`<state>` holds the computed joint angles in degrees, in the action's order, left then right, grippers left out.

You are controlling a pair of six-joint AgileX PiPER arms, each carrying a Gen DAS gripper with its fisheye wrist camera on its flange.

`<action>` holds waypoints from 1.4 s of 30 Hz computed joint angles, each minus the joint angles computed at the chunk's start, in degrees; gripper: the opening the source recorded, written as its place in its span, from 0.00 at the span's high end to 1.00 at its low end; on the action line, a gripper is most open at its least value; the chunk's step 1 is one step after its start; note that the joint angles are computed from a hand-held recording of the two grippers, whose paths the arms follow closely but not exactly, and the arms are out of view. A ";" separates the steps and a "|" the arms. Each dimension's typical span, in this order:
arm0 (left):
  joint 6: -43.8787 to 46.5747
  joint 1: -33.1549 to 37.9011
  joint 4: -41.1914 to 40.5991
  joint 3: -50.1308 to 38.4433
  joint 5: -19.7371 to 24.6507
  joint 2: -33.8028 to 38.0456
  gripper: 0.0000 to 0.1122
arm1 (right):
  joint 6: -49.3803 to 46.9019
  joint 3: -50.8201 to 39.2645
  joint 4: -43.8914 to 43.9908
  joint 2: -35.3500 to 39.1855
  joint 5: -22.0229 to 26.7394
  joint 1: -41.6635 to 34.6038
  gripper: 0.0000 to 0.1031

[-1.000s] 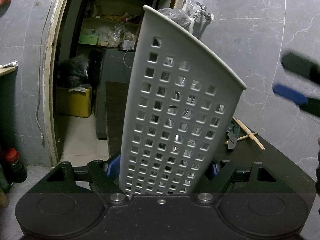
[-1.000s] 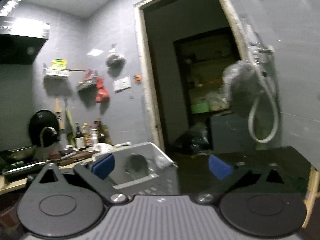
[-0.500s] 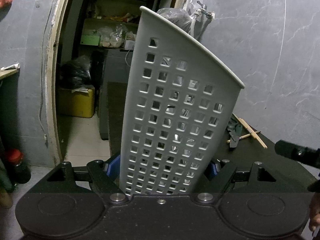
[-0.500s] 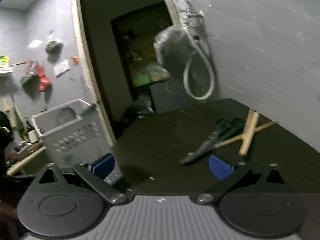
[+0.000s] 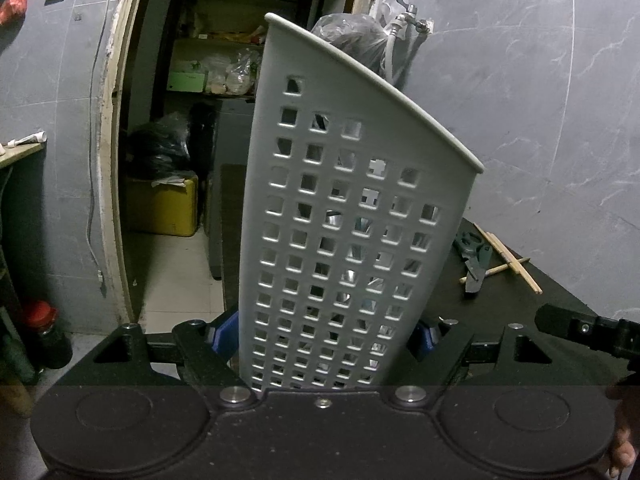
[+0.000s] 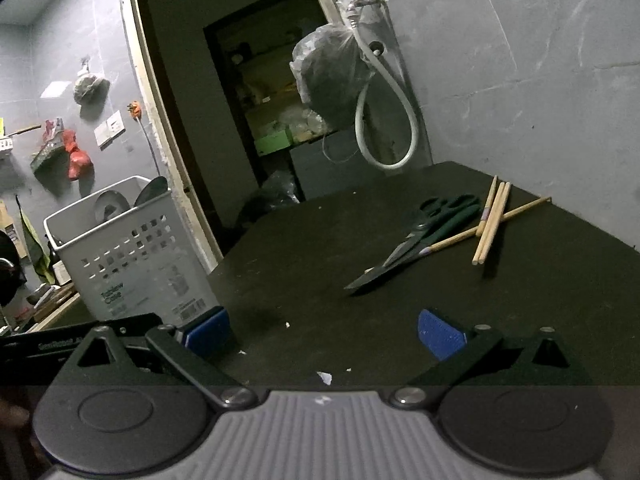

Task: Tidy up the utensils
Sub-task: 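Move the open right tool down to the wooden chopsticks on the table, then close the right tool on two wooden chopsticks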

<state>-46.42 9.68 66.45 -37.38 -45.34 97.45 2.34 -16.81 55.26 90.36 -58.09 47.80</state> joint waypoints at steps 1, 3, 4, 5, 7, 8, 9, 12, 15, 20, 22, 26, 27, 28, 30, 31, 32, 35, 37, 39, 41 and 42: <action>-0.02 -0.05 -0.03 0.02 0.03 -0.02 0.28 | 0.50 0.14 -0.27 -0.17 0.13 -0.16 0.00; -0.18 -0.09 0.06 -0.08 0.14 -0.07 0.28 | 1.42 0.28 -0.21 -0.28 0.13 -0.16 0.00; -0.27 -0.09 0.09 -0.08 0.09 -0.06 0.28 | 1.82 0.25 -0.69 -0.36 0.51 -0.67 0.00; -0.24 -0.12 0.04 -0.06 0.15 -0.10 0.28 | 2.11 0.16 -0.80 -0.39 0.90 -0.95 0.00; -0.28 -0.10 0.06 -0.10 0.14 -0.08 0.28 | 2.61 -0.03 -0.61 -0.26 1.22 -1.09 0.00; -0.40 -0.03 0.14 -0.14 0.09 -0.05 0.28 | 2.72 0.00 -0.63 -0.29 1.20 -1.07 0.00; -0.45 -0.04 0.11 -0.11 0.08 -0.06 0.28 | 2.44 -0.11 -0.18 -0.32 1.30 -0.79 0.00; -0.30 -0.06 0.03 -0.15 0.05 0.02 0.28 | -3.38 -1.94 3.85 -1.43 3.99 -0.48 0.00; -0.40 -0.06 0.06 -0.15 0.04 0.02 0.28 | -18.40 -6.06 17.16 -1.78 3.64 2.43 0.00; -1.10 0.12 0.49 -0.36 -0.39 0.23 0.28 | -36.59 -10.42 29.99 -4.98 -0.20 2.48 0.00; -1.17 0.50 0.77 -0.46 -0.77 0.48 0.28 | -43.69 -12.62 33.55 -5.99 1.36 -0.56 0.00; -0.49 0.68 0.69 -0.52 -0.94 0.75 0.28 | -50.56 -14.98 33.12 -6.11 6.50 -7.85 0.00; -0.47 0.74 0.72 -0.55 -1.06 0.85 0.28 | -51.35 -15.49 32.28 -6.02 8.43 -10.07 0.00; -0.46 0.80 0.77 -0.61 -1.16 0.96 0.28 | -51.83 -16.19 31.10 -5.64 10.65 -12.47 0.00; -0.50 0.84 0.87 -0.74 -1.24 1.10 0.28 | -53.60 -17.15 29.94 -5.03 14.90 -16.67 0.00; -0.57 0.86 0.94 -0.82 -1.26 1.17 0.28 | -55.06 -18.17 29.64 -4.14 16.88 -18.67 0.01; -0.66 0.89 1.02 -0.87 -1.27 1.21 0.28 | -56.47 -19.22 29.59 -3.09 18.52 -20.55 0.01; -0.84 0.81 1.15 -1.06 -1.24 1.32 0.28 | -59.80 -21.48 30.16 -0.95 22.89 -25.17 0.08; -1.01 0.70 1.25 -1.20 -1.08 1.38 0.28 | -61.33 -22.40 31.16 -0.26 25.32 -27.43 0.13; -1.17 0.59 1.38 -1.45 -0.90 1.47 0.28 | -62.65 -23.00 31.87 0.20 26.64 -28.84 0.19; -1.57 0.52 1.73 -1.76 -0.71 1.58 0.28 | -63.80 -23.26 32.57 0.20 28.25 -30.14 0.26; -1.72 0.44 1.74 -1.94 -0.67 1.69 0.28 | -63.83 -23.27 32.62 0.14 29.81 -31.09 0.35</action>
